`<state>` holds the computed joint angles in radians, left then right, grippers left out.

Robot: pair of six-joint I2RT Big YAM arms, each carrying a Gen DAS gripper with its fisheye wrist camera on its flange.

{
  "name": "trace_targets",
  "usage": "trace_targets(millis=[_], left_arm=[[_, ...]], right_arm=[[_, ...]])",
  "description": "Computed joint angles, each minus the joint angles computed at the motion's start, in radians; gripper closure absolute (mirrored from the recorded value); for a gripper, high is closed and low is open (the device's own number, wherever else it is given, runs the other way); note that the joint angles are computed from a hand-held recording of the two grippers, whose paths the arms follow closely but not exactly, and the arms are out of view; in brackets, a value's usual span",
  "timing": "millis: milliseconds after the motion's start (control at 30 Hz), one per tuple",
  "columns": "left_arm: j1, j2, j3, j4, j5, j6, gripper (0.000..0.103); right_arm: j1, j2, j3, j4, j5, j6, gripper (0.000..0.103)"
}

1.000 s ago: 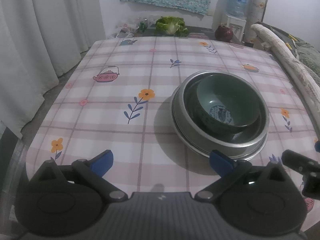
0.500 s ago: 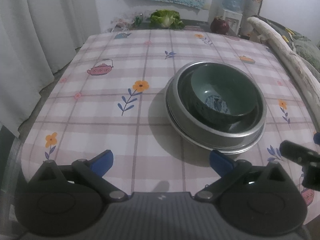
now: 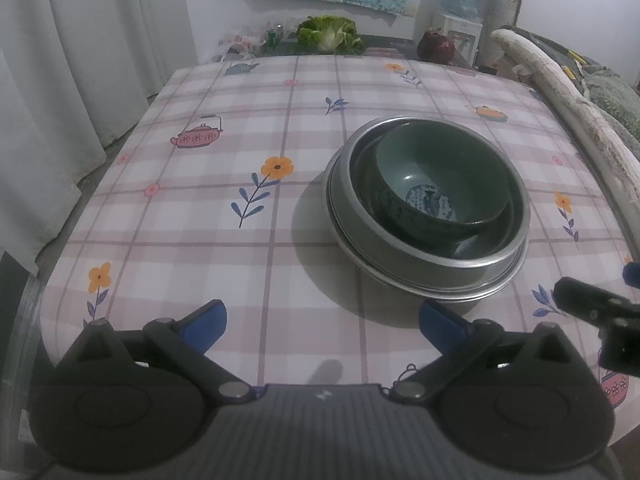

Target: Organize plates and bowls

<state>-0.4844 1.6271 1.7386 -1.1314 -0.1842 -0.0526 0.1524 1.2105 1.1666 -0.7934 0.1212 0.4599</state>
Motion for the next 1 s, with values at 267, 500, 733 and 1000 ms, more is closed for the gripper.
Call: trace_targets(millis=[267,500,733,1000], left_arm=[[0.002,0.003,0.001,-0.003,0.003,0.003,0.0],[0.002,0.003,0.001,-0.003,0.003,0.004,0.0],[0.004,0.004,0.0,-0.004,0.004,0.002,0.0],[0.004,0.004,0.001,-0.005,0.004,0.002,0.0]], right_arm=[[-0.002,0.005,-0.001,-0.003,-0.009,0.004,0.001],[-0.003,0.006,-0.002,-0.003,-0.01,0.004,0.001],[-0.003,0.006,-0.001,-0.002,-0.01,0.004,0.001],[-0.001,0.006,-0.003,-0.002,-0.01,0.004,0.001]])
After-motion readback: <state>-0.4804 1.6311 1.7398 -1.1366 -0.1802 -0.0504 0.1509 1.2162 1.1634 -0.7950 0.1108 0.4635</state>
